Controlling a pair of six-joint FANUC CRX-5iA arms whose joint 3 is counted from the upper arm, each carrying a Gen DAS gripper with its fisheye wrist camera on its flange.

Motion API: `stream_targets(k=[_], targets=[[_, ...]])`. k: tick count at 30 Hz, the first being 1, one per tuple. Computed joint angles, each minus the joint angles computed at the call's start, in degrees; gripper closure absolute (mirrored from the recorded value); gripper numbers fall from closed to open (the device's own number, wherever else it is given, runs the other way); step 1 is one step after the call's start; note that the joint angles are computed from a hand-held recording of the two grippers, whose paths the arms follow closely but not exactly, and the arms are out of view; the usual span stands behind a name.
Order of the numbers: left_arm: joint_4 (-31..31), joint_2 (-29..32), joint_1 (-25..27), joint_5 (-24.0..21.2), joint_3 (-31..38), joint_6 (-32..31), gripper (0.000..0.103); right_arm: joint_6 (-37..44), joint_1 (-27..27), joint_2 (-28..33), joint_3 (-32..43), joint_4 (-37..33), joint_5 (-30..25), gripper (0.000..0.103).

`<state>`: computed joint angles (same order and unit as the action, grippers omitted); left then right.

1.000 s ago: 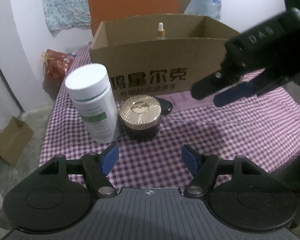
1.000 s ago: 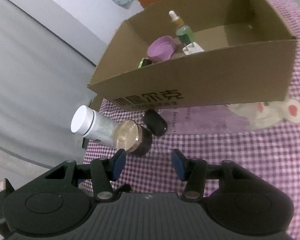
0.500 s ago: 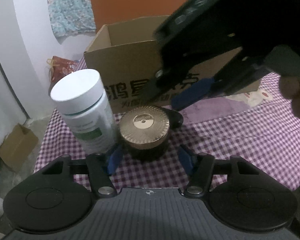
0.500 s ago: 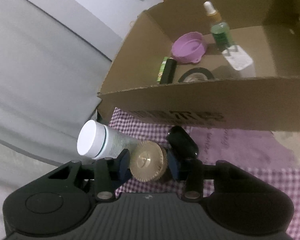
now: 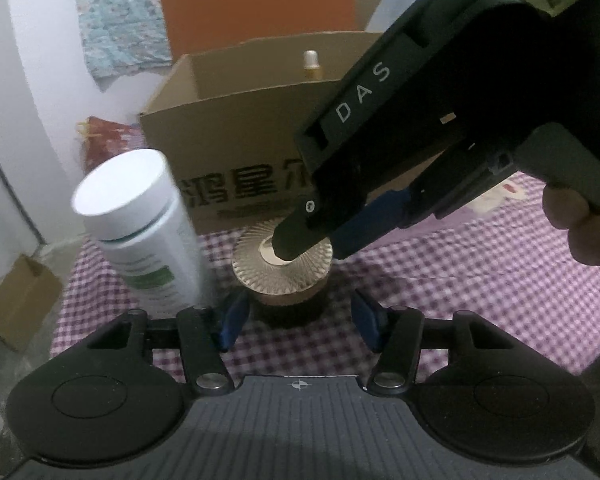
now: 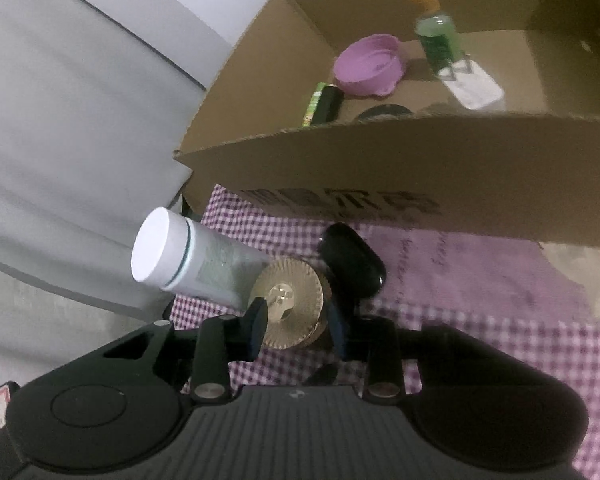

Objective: Organize rigid objects
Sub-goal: 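Close the right gripper on the gold lid of the jar, then lift the jar with the right gripper and carry it over the box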

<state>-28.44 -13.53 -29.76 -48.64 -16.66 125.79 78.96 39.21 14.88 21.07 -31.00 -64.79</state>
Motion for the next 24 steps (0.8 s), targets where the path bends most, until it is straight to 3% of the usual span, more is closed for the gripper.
stream_targets(k=[5, 8, 18, 24], targets=[[2.53, -0.21, -0.08, 2.02, -0.57, -3.49, 0.046, -0.75, -1.53, -2.26, -2.5, -1.78, -0.51, 0.068], [1.95, 0.29, -0.18, 1.34, -0.09, -2.73, 0.044, -1.55, -1.0, -3.3, -3.61, 0.66, 1.2, 0.067], [2.51, 2.9, 1.65, 1.24, 1.9, -3.71, 0.041, -0.99, -0.68, 0.69, -0.33, 0.9, 2.08, 0.066], [7.6, 1.99, 3.25, 3.61, 0.31, -8.61, 0.041, -1.32, -0.66, -0.76, -1.73, 1.94, 1.53, 0.066]])
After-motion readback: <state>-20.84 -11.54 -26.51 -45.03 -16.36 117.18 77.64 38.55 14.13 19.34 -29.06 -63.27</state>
